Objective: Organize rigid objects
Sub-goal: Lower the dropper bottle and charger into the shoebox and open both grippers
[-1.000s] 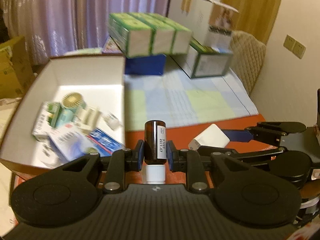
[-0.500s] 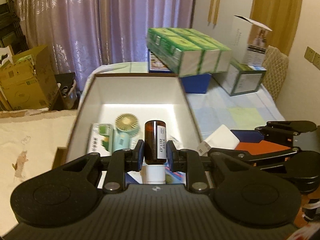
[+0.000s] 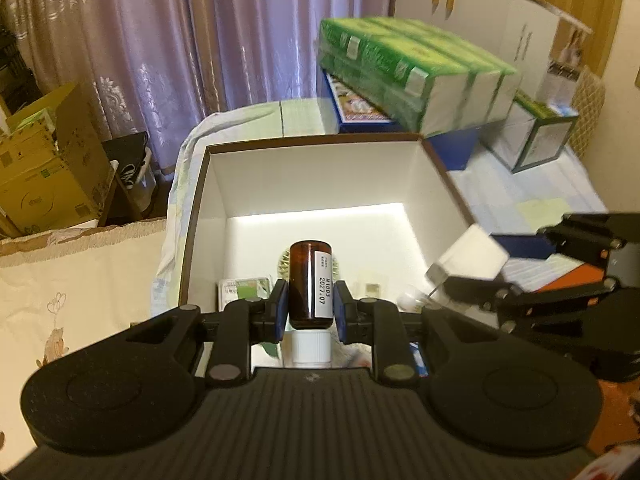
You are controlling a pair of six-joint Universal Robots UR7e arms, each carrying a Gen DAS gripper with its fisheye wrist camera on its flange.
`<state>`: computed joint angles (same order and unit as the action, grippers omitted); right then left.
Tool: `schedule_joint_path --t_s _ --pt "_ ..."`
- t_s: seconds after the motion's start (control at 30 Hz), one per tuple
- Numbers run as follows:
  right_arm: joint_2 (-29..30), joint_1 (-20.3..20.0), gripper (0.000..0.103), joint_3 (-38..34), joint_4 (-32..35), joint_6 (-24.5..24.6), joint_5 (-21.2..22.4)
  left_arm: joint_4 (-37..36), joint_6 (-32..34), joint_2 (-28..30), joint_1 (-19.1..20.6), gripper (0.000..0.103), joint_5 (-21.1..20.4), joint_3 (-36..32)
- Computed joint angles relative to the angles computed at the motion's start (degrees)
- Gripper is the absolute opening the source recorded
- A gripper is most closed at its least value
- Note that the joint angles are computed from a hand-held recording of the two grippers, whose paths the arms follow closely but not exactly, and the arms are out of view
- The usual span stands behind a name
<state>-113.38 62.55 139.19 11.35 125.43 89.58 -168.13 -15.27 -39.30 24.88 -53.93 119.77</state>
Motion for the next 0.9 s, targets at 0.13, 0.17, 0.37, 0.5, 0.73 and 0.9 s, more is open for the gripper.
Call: schedule_joint_path --t_s 0.13,0.17,0.37,0.5,0.73,0.9 --pt "6.54 3.97 0.047 -3.56 -4.20 2.91 5.76 1.66 4.46 3.19 3.02 0.019 0.34 -4.99" --pt "7.83 4.39 0.047 -4.40 -4.80 3.27 6.49 1.98 5.29 3.84 3.67 0.019 0.36 -6.08" --pt "13.77 7.39 0.047 -7.75 -7.57 4.44 10.92 4.16 9.63 7.79 6.69 0.019 0.86 -12.24" --pt "16.93 8.93 0.047 -9.32 -9.47 4.60 13.51 5.45 12.05 10.03 8.20 0.019 1.29 -15.49" --pt "21.12 10.72 0.047 -11.91 -11.14 5.36 16.35 4.98 15.86 12.63 10.61 0.022 0.62 -19.07" --pt "22.97 10.87 0.047 -13.35 -11.06 6.27 16.65 3.91 17.53 12.84 11.09 0.038 -0.06 -19.39"
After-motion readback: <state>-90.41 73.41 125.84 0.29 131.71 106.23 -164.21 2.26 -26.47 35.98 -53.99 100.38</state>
